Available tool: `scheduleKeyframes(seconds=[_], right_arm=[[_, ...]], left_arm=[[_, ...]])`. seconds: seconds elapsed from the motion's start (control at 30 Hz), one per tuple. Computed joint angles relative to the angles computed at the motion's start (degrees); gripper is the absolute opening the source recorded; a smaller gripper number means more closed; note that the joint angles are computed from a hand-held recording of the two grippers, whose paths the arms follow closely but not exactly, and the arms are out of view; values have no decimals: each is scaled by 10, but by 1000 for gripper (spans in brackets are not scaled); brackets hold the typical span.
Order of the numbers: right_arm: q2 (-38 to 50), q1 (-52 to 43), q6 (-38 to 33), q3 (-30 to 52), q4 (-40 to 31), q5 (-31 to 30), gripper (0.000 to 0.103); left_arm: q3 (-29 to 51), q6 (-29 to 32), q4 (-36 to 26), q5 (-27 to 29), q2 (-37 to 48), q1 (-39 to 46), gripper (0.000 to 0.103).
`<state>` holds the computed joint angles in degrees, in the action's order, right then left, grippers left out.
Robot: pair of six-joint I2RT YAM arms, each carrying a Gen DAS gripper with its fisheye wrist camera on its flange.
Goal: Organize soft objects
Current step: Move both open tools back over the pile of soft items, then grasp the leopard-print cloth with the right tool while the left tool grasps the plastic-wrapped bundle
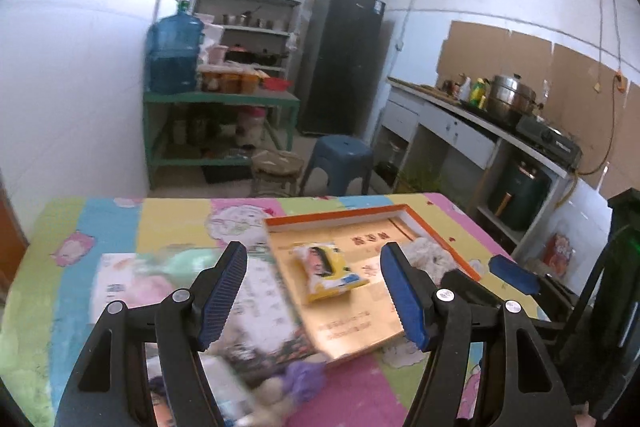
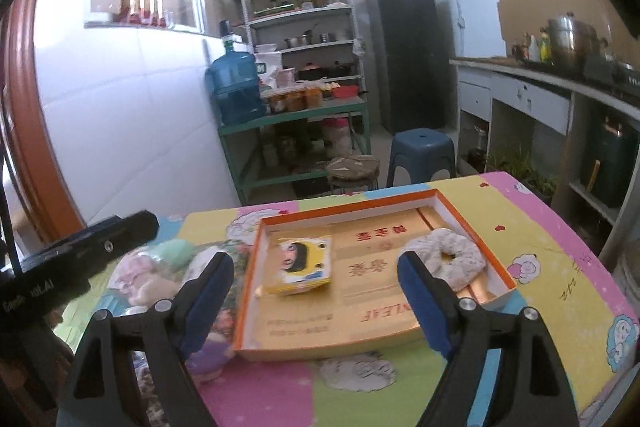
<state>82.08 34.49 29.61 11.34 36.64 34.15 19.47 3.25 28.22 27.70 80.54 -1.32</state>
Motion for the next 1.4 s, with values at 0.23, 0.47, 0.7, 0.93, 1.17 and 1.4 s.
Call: scheduleKeyframes(seconds=[0.23,0.47,0.7,0.93,1.17,1.4], right_arm=[[49,137,50,81,-94,81,84],[138,195,99,131,-84,61,83],[207,234,140,165,-81,47,80],[292,280,174,197,-72,62,79],[374,283,190,196,-8,12,67],[415,264,186,194,36,-39,62]], left_arm=[[-22,89,-71,87,-77,165,71],[-15,181,-115,168,-63,314,71],[3,263,-120,224,16,415,71],[8,331,-122,256,96,472,71],[-2,395,-108,249,178,485,71],[13,426,-97,235,275,479,69]])
